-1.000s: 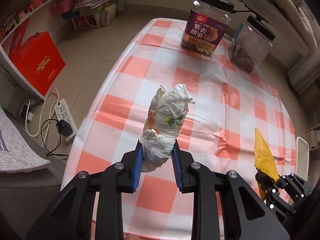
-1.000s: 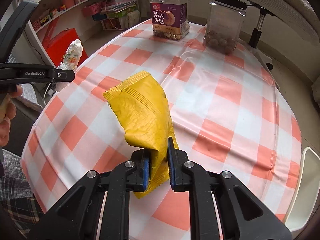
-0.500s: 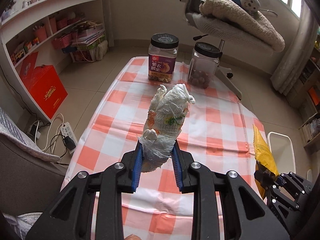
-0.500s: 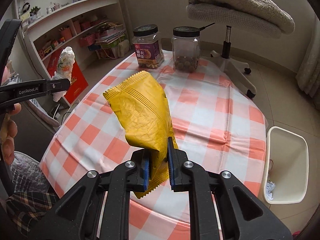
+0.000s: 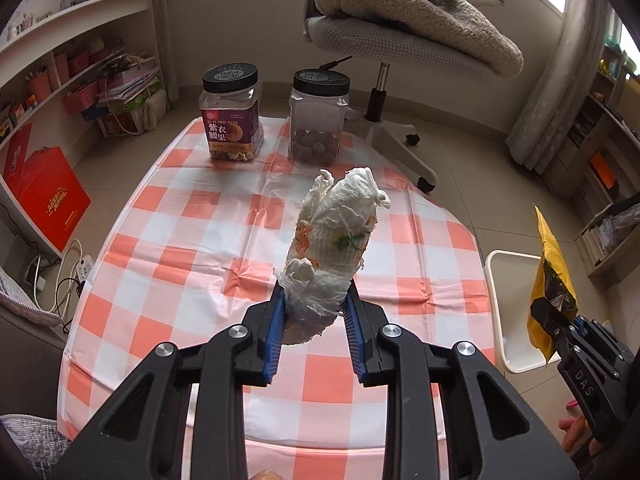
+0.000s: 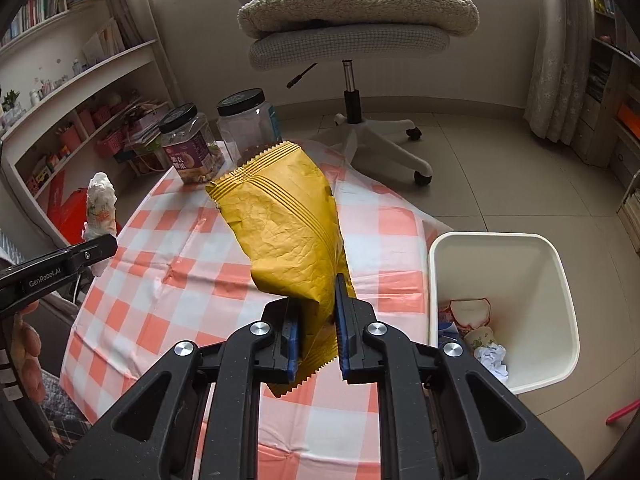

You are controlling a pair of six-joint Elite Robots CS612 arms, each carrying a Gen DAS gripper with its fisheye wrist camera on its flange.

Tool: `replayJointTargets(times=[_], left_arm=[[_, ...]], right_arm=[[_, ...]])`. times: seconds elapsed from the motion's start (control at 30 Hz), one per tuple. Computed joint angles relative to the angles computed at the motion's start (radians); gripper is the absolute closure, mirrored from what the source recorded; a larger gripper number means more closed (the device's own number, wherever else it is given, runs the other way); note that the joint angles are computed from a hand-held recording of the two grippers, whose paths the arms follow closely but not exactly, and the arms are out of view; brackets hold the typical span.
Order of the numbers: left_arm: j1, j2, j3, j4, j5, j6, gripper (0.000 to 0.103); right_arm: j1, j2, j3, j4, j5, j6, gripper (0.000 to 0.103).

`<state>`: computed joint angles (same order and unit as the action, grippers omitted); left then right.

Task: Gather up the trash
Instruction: 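Carry the yellow wrapper and tissue to the white bin and release both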

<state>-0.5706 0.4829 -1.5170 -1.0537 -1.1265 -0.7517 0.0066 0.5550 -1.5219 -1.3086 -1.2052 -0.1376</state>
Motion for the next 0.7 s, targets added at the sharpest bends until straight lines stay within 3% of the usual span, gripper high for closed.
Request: replayJointTargets(times=[0.4,0.43,0.5,0.67,0.7], left_arm=[[-0.024,-0.027,0.108,-0.148,-0.080,0.078,0.075],[-0.028,-0.029,0.117,-0.161,-0.088,0.087,0.075],[-0.034,-0.034,0.138,-0.189,-0.110,0.105,0.075],[-0.057,-0.050,0.202,-0.259,-0.149,0.159,0.075],[-0.063,-0.054,0.216,-0.274,-0.150,0.173,0.075]], right_arm=[[-0.073,-0.007,0.042,-0.027,-0.122,0.184,0.086],[-0.078,-0.008,0.043,-0.025,-0.137,0.203,0.082],[-0.088,-0.009,0.043,-0.028,-0.177,0.237,0.057],[-0.115,-0.001,0.017,-0.064,-0.243,0.326,0.022],[-0.122,0.001,0.011,-0.072,-0.249,0.343,0.019]])
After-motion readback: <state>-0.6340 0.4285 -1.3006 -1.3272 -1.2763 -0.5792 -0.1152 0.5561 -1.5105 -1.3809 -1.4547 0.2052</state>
